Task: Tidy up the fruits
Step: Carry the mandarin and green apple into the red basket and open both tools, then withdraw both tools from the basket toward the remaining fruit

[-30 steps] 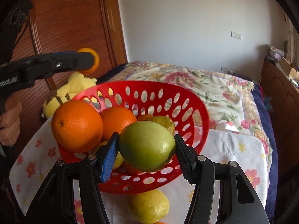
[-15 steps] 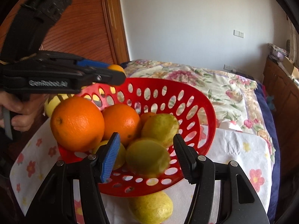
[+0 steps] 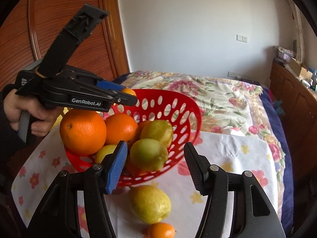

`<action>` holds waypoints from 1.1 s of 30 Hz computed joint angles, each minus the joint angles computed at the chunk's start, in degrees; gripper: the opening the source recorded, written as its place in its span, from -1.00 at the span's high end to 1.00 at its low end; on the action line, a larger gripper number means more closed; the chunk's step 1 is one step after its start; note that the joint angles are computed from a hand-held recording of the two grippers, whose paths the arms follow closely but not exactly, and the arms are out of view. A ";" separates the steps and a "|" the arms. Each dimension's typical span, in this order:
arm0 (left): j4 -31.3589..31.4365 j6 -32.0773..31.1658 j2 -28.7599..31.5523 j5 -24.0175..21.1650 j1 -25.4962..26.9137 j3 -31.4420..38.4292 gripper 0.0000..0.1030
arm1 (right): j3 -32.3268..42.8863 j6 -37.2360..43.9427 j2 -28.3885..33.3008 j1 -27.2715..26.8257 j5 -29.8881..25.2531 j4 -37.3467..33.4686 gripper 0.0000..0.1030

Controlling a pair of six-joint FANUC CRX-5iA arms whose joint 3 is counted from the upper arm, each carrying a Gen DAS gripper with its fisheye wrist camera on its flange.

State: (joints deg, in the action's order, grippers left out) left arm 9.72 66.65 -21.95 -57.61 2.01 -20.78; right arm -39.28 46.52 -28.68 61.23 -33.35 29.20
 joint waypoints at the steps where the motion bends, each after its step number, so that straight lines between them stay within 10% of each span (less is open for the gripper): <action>1: -0.22 0.32 0.13 -0.02 -0.15 0.13 0.29 | -0.15 -0.11 -0.34 -0.02 -0.13 -0.09 -0.19; 33: 15.58 -3.68 -32.77 6.88 4.64 -21.13 -0.01 | -10.90 -19.55 -12.87 10.32 -12.95 8.50 -0.19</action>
